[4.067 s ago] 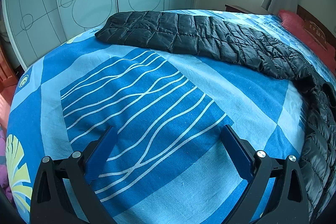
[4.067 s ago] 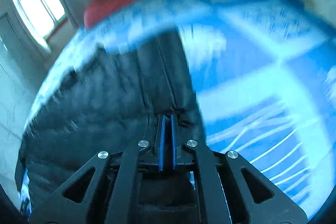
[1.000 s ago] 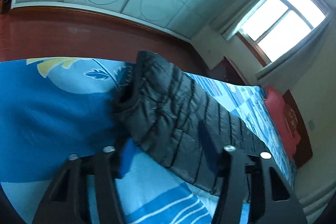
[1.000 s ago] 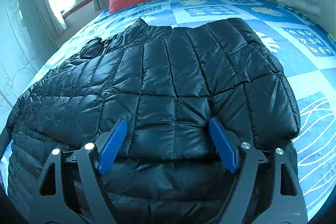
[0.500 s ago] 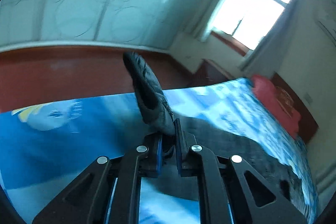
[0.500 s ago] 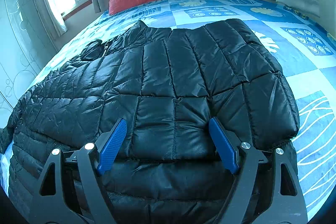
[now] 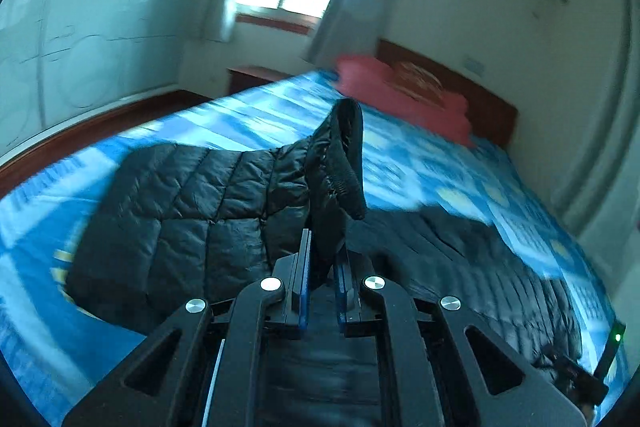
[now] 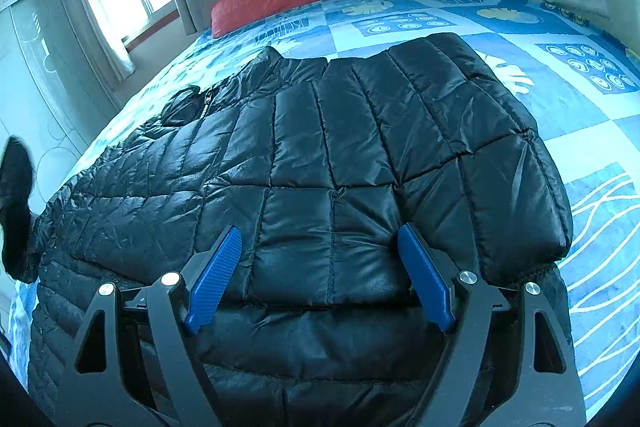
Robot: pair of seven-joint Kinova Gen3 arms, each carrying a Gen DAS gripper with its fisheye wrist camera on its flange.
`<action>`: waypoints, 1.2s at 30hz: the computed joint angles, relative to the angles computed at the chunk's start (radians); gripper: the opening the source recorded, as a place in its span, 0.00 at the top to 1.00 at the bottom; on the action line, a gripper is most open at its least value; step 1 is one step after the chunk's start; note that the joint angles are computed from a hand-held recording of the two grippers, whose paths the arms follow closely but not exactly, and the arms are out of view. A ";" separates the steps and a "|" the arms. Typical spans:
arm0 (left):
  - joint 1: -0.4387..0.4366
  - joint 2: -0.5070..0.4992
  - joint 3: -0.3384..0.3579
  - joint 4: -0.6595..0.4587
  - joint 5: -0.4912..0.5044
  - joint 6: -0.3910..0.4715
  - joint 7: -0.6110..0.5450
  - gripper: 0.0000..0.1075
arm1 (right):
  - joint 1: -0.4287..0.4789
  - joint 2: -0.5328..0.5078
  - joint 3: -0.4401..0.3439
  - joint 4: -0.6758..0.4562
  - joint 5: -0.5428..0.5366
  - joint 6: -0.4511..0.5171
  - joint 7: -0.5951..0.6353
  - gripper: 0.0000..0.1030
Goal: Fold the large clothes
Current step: 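Fold the held sleeve across the jacket body and open the left tool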
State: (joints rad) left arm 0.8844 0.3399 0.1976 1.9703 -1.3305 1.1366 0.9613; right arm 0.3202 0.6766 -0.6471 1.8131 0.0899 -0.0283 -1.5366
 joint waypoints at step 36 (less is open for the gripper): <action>0.204 0.078 -0.121 -0.119 0.190 0.024 -0.247 0.30 | -0.129 -0.026 -0.072 -0.110 -0.148 0.153 0.025 0.21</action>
